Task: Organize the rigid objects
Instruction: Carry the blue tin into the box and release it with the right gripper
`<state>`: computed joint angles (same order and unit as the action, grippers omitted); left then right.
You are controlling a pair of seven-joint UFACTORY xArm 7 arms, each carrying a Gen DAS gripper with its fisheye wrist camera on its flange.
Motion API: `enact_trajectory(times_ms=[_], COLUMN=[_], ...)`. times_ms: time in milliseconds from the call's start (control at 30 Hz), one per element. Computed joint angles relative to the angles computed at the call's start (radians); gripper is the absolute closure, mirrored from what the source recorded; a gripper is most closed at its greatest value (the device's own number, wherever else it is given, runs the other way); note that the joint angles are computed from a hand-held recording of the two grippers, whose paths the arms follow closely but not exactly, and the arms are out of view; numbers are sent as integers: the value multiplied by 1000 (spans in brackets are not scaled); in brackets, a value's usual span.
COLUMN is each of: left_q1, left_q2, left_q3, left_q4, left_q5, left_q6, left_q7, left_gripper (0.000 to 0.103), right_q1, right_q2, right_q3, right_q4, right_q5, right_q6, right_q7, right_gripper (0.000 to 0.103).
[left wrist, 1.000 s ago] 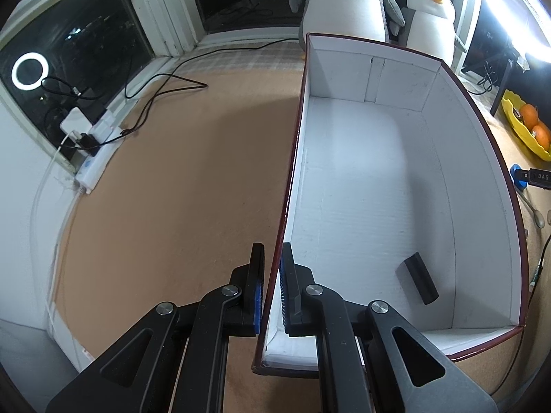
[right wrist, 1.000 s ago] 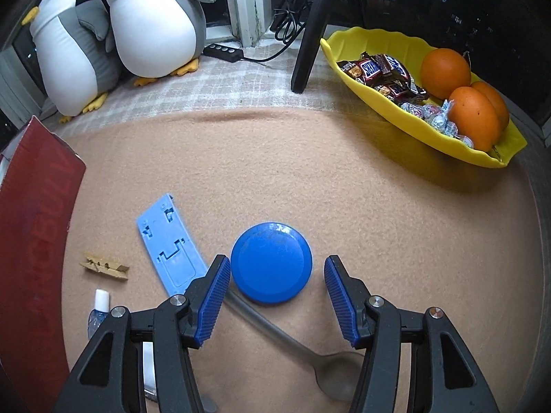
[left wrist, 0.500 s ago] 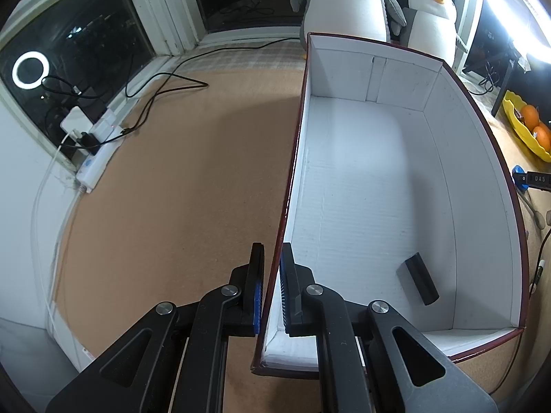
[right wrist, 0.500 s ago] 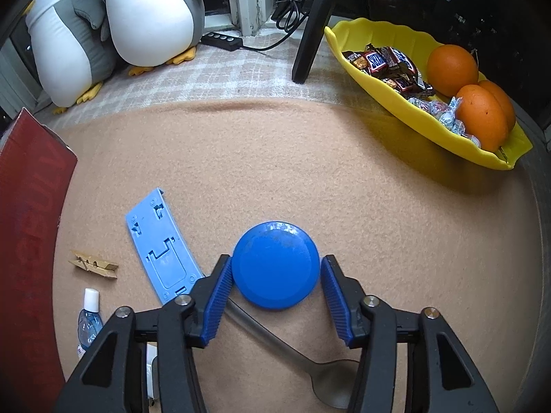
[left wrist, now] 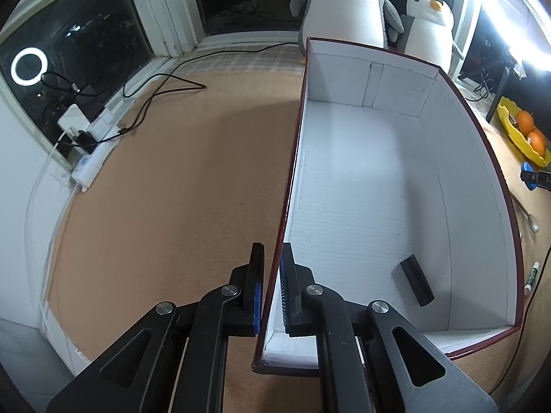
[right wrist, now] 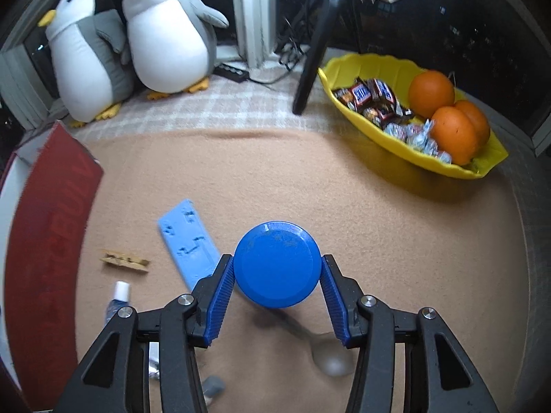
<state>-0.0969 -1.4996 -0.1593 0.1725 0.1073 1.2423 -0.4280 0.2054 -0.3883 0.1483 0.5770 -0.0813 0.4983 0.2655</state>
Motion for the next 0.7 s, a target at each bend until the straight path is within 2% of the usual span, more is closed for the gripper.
enact_trajectory(times_ms=[367,700], left_q1=[12,34], left_q2=[-79,-123], left_q3=[50,89], left_q4=[-31,-54], left_q5=[-24,-56], left_q6=[-1,-14], left_q7=[33,82], left_gripper=[96,96], right_q1=[144,272], right_q2=[-189,-235], right_q3=[74,144], right_q4=[9,44], right_q5=[67,114], right_q6=[80,114], right_q7=[16,52], right_gripper=[57,57])
